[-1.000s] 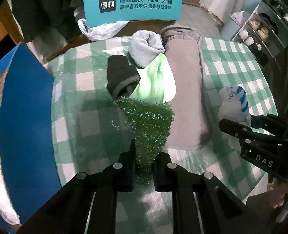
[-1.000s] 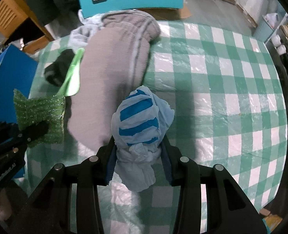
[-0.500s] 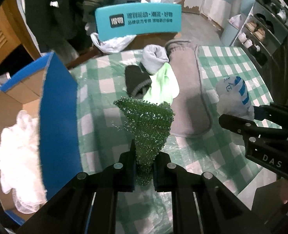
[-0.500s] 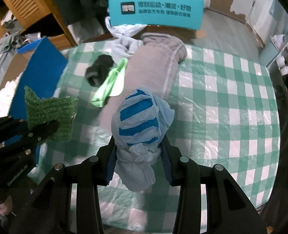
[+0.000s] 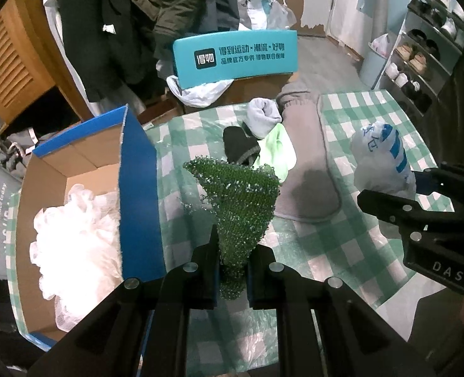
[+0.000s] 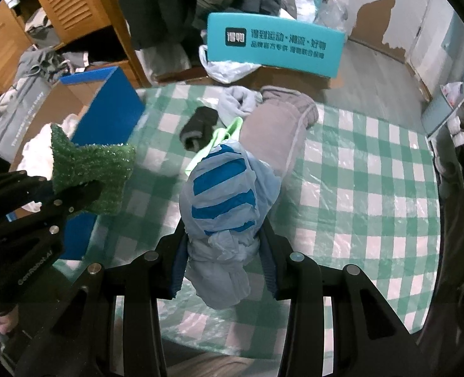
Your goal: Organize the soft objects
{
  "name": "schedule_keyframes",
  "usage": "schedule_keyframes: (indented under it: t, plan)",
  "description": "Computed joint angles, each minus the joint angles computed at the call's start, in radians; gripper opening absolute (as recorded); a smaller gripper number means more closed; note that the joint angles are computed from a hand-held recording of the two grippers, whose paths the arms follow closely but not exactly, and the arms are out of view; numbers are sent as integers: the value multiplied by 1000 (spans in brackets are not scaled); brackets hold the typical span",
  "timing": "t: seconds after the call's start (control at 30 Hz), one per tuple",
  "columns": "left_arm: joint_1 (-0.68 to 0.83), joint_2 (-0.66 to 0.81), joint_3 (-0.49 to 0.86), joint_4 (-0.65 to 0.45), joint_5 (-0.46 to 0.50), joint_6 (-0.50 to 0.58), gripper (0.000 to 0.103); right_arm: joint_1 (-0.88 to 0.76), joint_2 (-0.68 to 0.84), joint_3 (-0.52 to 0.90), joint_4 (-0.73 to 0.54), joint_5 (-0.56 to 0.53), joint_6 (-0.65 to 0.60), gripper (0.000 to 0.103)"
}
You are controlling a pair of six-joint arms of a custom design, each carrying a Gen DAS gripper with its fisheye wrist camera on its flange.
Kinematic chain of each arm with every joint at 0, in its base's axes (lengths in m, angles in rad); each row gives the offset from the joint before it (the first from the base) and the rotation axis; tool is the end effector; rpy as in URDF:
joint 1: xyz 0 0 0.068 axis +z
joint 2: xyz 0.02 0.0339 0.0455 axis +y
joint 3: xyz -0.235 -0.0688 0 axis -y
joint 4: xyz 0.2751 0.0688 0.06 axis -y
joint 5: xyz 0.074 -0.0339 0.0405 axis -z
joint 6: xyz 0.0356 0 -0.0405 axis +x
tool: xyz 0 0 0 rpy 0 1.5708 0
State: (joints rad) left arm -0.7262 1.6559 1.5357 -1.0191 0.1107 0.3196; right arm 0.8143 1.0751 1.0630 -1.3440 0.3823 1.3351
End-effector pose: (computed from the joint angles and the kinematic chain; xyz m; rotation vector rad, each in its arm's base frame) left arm 0.2711 -0.2460 0.2749 1.3914 2.3475 -0.2688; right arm 0.1516 0.1413 0.2723 0.7510 2.5994 0.0072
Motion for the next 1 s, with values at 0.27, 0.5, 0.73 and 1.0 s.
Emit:
schedule_keyframes:
  t: [0.27, 0.5, 0.73, 1.0]
  plan:
    - [22, -31, 10, 1, 0, 10, 12, 13, 38, 74, -20, 33, -7, 40]
    - [47, -41, 22, 12, 1, 18, 12, -5, 65, 109, 0, 37, -41, 40]
    - [88, -33, 51, 11, 8, 27, 12, -29, 116, 161, 25, 34, -93, 40]
    - [142, -20, 89, 5, 23, 33, 12, -50, 187, 248, 45, 39, -152, 40]
